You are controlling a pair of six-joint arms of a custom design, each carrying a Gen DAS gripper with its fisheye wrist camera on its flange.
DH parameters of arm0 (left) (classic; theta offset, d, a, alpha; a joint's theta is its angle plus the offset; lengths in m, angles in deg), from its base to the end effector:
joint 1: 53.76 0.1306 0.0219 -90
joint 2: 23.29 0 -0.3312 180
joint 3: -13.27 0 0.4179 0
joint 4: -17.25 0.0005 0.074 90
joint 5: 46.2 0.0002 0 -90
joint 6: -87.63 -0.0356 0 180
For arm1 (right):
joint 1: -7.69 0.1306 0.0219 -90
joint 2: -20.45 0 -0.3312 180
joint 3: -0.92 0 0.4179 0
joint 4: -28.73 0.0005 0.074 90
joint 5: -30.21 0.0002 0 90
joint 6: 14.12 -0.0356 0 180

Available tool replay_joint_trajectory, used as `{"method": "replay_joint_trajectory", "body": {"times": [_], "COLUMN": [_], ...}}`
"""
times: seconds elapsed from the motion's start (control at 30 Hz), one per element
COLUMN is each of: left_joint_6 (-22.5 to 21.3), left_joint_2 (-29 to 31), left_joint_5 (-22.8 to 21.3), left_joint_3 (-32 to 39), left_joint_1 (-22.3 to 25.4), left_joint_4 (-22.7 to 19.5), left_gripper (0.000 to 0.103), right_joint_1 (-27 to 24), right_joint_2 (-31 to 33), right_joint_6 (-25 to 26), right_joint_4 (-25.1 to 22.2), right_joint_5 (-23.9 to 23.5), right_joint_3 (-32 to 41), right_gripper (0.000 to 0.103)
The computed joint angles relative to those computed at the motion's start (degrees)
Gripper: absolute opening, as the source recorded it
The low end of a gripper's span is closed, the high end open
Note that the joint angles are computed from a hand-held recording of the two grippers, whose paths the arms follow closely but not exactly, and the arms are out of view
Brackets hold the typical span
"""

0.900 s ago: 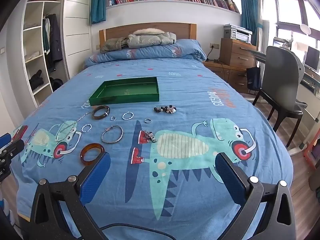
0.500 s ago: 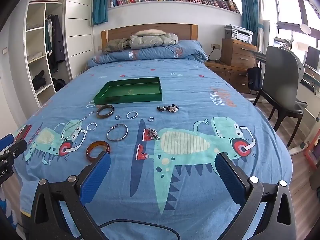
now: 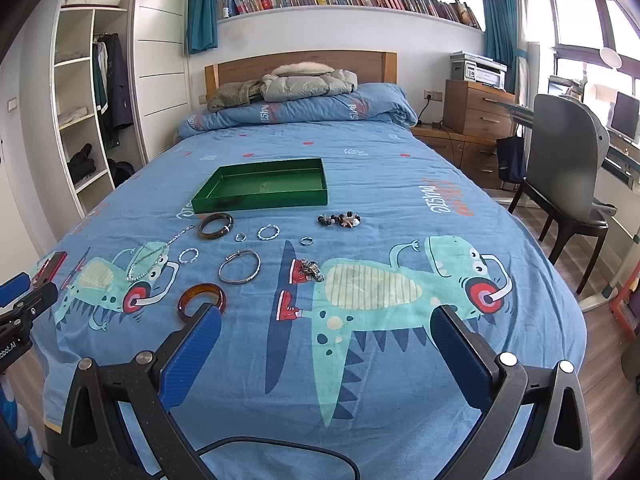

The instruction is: Organize jewelry

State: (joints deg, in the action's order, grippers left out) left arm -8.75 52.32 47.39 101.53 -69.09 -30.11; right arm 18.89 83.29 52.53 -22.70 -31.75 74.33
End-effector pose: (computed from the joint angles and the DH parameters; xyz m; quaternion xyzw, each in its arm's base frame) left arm 0.4210 -0.1182 0.4804 0.1810 0.8668 -0.0638 0.4602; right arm 0.3576 0.0532 0.4328 0.1935 0.8667 -0.0906 0.4506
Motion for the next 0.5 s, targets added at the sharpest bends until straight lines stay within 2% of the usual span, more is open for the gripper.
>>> {"method": "replay_joint_trajectory", "body": {"times": [0.33, 0.5], "left_joint_6": [1.38, 1.51], "left_joint_2": [2.85, 3.85], "left_joint_5": [-3.13, -3.31], "left_joint_3": [1.14, 1.88], "left_joint_1": [-0.57, -0.67], "left_joint_4": [0.83, 0.76], "left_gripper": [0.068, 0.068], "right_joint_1": [-0.99, -1.31], "right_joint_2": [0.19, 0.31], "right_joint_6": [-0.71, -0.82], "right_joint_4": [0.18, 1.02], "right_joint_5": [-0.64, -0.1], "right_joint_3": [-0.52, -0.98], "right_gripper": [0.103, 0.103]}}
